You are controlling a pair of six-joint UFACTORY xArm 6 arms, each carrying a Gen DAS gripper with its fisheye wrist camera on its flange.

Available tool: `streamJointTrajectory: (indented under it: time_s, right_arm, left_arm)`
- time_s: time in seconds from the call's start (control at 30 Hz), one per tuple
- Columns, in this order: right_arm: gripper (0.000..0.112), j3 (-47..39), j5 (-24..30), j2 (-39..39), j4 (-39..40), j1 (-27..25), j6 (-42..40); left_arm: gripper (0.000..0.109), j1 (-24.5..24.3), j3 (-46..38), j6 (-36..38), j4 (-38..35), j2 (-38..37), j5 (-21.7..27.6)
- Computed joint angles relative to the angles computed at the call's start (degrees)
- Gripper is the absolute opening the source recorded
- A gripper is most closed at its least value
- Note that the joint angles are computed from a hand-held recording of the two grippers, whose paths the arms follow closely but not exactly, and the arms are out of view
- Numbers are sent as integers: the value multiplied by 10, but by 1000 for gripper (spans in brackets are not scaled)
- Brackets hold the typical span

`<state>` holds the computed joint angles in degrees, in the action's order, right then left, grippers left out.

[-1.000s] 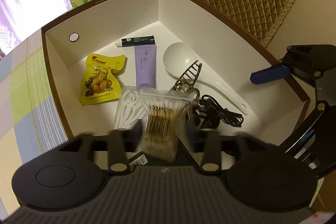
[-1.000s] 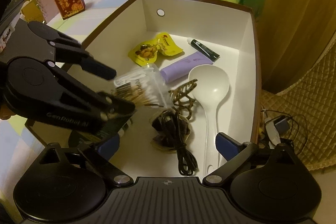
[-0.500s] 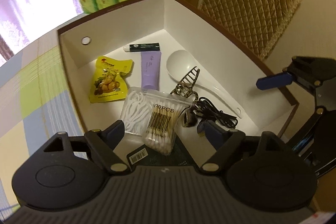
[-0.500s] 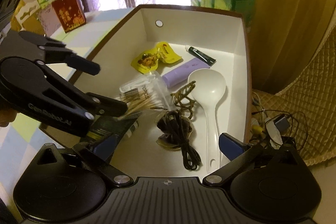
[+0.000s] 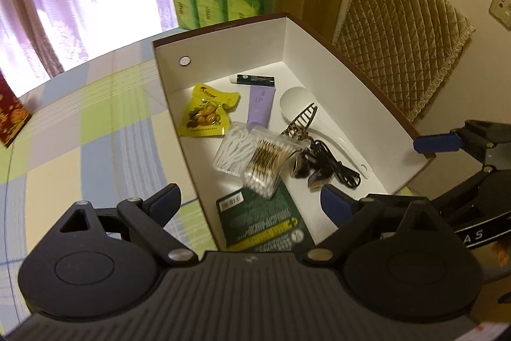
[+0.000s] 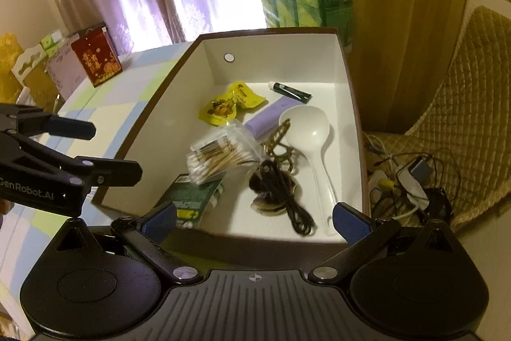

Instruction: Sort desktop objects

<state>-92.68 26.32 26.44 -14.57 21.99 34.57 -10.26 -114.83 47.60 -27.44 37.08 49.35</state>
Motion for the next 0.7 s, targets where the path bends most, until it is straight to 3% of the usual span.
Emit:
streamJointTrajectory:
  time_s: [0.53, 0.7]
  right_arm:
    - [101, 101, -37, -72, -100, 28, 97]
    - [101, 130, -42, -93, -108, 34, 116]
  left_arm:
    - [99, 7, 280, -6, -28, -181, -177]
    - [102, 8, 336, -16, -24, -224, -207]
